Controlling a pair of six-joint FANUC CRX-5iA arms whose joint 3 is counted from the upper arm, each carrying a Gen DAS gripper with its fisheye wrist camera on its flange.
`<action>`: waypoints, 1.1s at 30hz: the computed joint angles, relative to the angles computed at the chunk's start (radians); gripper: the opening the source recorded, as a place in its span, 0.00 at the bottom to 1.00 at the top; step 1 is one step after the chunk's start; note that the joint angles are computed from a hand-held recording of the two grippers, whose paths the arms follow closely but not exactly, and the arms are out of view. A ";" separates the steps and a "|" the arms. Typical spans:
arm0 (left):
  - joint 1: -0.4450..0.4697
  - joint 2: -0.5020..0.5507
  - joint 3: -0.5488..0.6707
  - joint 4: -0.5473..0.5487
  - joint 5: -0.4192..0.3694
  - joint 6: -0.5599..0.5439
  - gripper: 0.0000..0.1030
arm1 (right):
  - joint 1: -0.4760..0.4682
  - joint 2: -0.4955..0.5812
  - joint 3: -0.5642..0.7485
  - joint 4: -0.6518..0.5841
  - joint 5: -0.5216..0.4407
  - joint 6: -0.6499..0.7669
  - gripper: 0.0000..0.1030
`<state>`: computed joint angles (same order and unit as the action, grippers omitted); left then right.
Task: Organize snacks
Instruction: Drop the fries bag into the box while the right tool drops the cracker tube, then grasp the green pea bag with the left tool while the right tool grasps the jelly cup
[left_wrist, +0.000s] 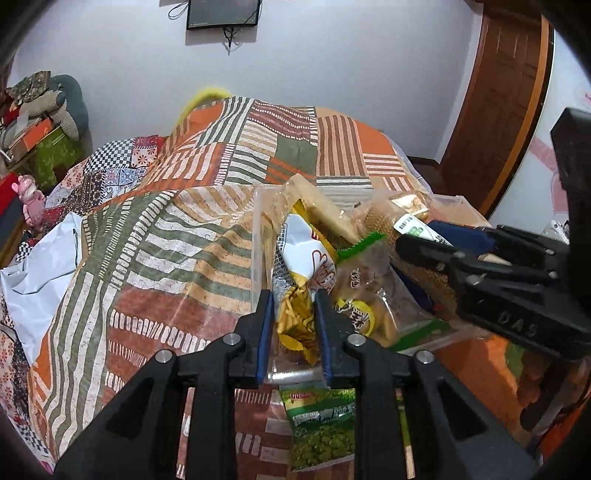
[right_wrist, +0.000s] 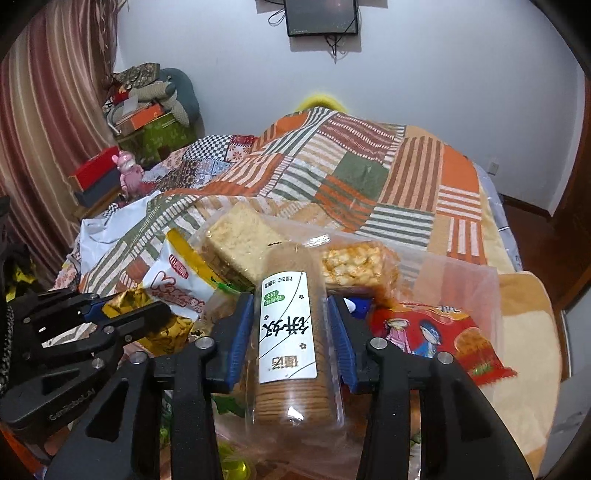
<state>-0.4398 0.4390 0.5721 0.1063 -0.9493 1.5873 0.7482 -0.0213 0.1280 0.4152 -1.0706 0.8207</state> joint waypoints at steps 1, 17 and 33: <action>0.002 0.000 0.001 0.007 -0.006 -0.003 0.23 | 0.002 -0.008 -0.001 -0.001 0.000 -0.002 0.38; 0.023 -0.137 -0.140 0.049 0.022 -0.007 0.62 | 0.090 -0.145 -0.099 0.025 -0.026 -0.125 0.68; 0.014 -0.213 -0.277 -0.005 -0.025 -0.050 0.69 | 0.107 -0.124 -0.134 -0.128 -0.072 -0.135 0.69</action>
